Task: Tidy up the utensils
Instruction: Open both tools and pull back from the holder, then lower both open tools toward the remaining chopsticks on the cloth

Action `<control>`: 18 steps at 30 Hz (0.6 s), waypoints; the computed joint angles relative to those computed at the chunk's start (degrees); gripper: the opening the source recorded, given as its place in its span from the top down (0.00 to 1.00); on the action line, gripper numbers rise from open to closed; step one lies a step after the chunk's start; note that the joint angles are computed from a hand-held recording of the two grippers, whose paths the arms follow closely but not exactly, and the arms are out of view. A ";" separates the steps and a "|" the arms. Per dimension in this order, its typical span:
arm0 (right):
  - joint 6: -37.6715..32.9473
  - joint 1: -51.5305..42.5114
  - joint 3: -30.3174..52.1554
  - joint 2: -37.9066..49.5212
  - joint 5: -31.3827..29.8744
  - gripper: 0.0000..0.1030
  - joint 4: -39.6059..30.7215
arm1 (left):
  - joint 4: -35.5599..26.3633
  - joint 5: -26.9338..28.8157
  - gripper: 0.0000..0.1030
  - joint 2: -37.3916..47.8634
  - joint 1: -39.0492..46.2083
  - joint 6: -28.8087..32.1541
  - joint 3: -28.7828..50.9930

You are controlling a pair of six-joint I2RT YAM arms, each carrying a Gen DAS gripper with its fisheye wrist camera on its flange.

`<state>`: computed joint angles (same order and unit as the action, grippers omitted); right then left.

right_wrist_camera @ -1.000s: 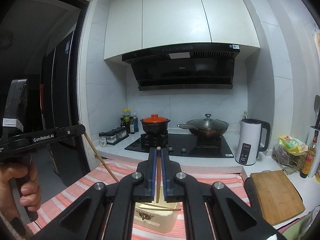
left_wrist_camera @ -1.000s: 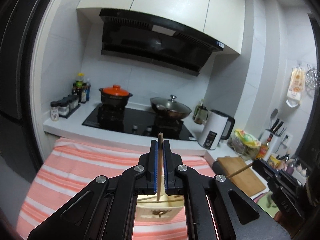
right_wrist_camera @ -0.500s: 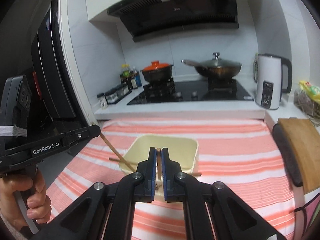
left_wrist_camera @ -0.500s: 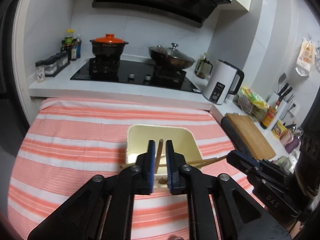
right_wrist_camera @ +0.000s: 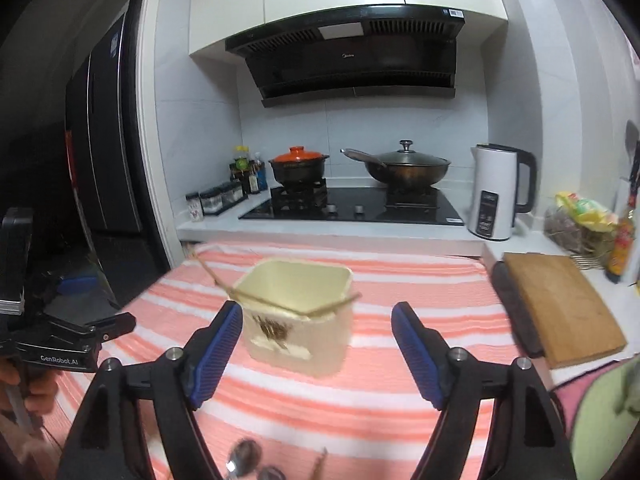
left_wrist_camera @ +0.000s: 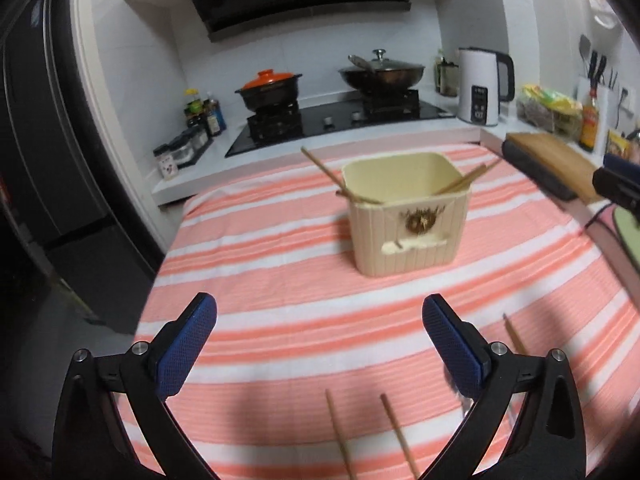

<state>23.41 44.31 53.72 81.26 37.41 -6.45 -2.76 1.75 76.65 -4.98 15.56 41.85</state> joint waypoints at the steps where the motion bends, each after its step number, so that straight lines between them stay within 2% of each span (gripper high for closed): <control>1: 0.69 1.65 -1.29 -0.64 1.73 0.23 -1.38 | 1.95 -0.45 0.01 -2.50 0.22 0.75 -4.13; 3: 3.32 5.05 -3.85 -1.73 4.83 0.23 -4.44 | 3.86 1.59 0.01 -7.49 2.05 2.20 -11.28; 7: 14.59 12.90 -10.34 -3.44 9.19 0.23 -10.68 | -2.19 12.38 0.01 -11.59 10.72 6.60 -17.64; 9: 22.57 17.40 -13.26 -3.27 10.73 0.23 -14.38 | -7.01 19.39 0.01 -11.61 17.88 9.05 -18.78; 11: 31.43 22.19 -15.56 -1.85 12.05 0.23 -18.48 | -12.25 26.15 0.01 -8.18 25.67 11.48 -17.59; 13: 39.62 26.27 -17.78 -0.42 12.07 0.23 -21.21 | -13.40 31.82 0.01 -5.27 33.06 12.55 -17.47; 16: 47.84 30.69 -20.38 1.64 11.34 0.23 -22.68 | -8.04 31.10 0.01 -5.34 37.38 12.86 -21.06; 18: 49.58 31.50 -21.68 2.61 10.62 0.23 -22.07 | -6.08 29.90 0.01 -4.35 37.41 14.18 -22.57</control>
